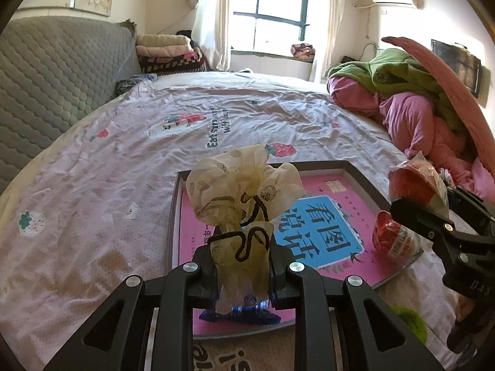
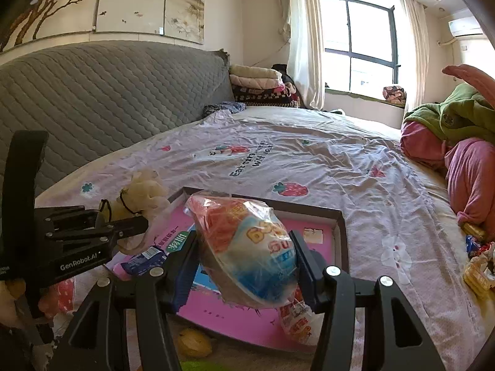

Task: Organize objects
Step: 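Lower the mesh bag into the tray with the left tool while the right tool lowers the egg toy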

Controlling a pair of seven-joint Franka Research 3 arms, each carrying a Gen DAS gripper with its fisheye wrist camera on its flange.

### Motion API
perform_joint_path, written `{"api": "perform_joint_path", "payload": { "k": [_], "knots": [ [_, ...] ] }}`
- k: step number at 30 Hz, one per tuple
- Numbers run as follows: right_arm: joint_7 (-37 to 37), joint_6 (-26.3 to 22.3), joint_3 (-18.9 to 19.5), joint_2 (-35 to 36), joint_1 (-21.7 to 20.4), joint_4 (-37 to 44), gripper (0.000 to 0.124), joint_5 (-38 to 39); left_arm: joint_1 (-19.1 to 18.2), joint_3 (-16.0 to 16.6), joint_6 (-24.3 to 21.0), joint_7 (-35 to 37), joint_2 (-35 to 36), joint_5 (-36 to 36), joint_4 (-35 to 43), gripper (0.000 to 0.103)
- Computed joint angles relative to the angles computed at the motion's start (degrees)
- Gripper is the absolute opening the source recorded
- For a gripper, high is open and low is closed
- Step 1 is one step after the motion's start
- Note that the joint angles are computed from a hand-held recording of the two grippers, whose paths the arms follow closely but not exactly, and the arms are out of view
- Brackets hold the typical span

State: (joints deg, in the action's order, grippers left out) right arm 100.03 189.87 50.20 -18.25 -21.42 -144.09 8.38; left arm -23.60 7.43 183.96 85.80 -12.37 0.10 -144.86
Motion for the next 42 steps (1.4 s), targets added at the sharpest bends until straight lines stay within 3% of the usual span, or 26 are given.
{"api": "perform_joint_path", "payload": {
  "k": [7, 11, 21, 28, 32, 35, 38, 42],
  "knots": [
    [1.56, -3.0, 4.09, 1.47, -4.84, 2.08, 0.057, -3.03, -11.54, 10.64, -2.16, 9.08, 3.25, -10.43, 3.31, 0.024],
    [3.99, -4.94, 5.43, 2.93, -6.78, 2.83, 0.057, -6.42, -13.69, 12.1, -3.09, 14.36, 4.86, -17.09, 4.6, 0.025],
    [8.98, -8.21, 5.17, 5.45, -7.57, 3.76, 0.057, -14.66, -12.63, 9.85, -5.01, 24.96, 7.2, -29.95, 6.85, 0.026],
    [13.08, -9.85, 5.25, 7.08, -8.14, 4.47, 0.057, -20.67, -8.07, 5.41, -6.54, 26.93, 8.46, -32.49, 7.8, 0.026],
    [16.38, -11.19, 6.34, 7.44, -9.67, 5.1, 0.057, -25.06, -4.27, 1.95, -6.72, 24.5, 9.14, -29.47, 7.81, 0.026],
    [17.41, -11.61, 4.71, 7.72, -8.15, 5.21, 0.057, -27.03, -1.78, -0.43, -6.47, 23.37, 9.37, -28.23, 7.69, 0.029],
    [20.25, -11.71, 6.14, 7.19, -9.79, 5.39, 0.057, -31.01, 1.22, -3.12, -6.54, 20.43, 9.66, -24.76, 7.61, 0.031],
    [21.53, -10.81, 5.35, 7.86, -8.7, 5.6, 0.057, -34.95, 4.47, -6.27, -6.11, 19.0, 9.69, -22.97, 7.3, 0.031]
  ]
}}
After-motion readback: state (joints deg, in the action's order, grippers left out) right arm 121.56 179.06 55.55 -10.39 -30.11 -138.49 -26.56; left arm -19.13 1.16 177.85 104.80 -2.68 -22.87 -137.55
